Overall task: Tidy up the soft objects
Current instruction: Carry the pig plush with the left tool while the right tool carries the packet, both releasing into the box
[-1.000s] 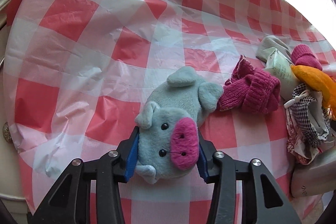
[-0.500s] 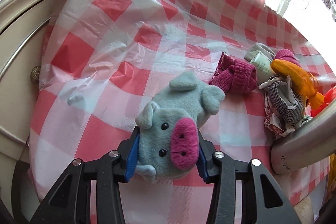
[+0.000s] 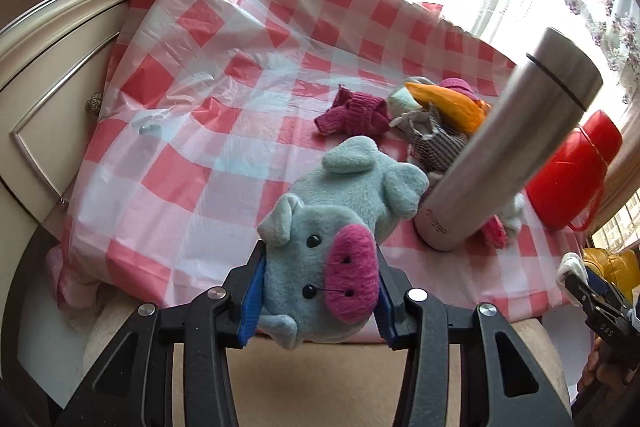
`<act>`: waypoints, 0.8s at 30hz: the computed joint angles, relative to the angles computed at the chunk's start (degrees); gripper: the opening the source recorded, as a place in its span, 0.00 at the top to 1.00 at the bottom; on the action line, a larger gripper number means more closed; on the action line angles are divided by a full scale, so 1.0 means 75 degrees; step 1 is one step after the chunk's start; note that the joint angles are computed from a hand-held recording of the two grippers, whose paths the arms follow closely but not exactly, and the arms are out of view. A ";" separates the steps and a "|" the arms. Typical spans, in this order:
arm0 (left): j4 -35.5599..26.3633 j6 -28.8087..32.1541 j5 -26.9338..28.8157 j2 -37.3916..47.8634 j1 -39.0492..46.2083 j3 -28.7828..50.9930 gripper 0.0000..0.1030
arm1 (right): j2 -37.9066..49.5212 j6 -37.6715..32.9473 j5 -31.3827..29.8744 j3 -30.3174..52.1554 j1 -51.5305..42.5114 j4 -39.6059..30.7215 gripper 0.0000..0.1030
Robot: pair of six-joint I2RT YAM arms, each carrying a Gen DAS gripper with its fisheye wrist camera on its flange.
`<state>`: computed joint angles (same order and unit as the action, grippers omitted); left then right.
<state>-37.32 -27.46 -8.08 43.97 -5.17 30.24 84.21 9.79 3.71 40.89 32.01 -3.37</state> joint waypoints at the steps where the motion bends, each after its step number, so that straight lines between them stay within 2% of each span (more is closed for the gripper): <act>1: -0.0164 -0.0226 -0.0122 -0.0162 -0.0355 0.0006 0.54 | -0.0178 0.0000 0.0022 -0.0153 -0.0030 -0.0051 0.24; 7: -0.0667 -0.1793 -0.1386 -0.0083 -0.3120 0.0328 0.54 | -0.1074 -0.0041 0.0016 -0.0843 -0.0498 -0.0464 0.24; 12: -0.0223 -0.2775 -0.1900 0.0991 -0.5105 0.0682 0.54 | -0.1852 -0.0263 -0.0065 -0.1315 -0.1124 -0.0894 0.24; 16: 0.0306 -0.3061 -0.2034 0.1967 -0.6108 0.1105 0.54 | -0.2371 -0.0532 -0.0179 -0.1617 -0.1822 -0.1239 0.24; 24: 0.1239 -0.3014 -0.1665 0.3960 -0.7221 0.2157 0.54 | -0.3204 -0.1279 -0.0612 -0.2022 -0.3585 -0.1809 0.23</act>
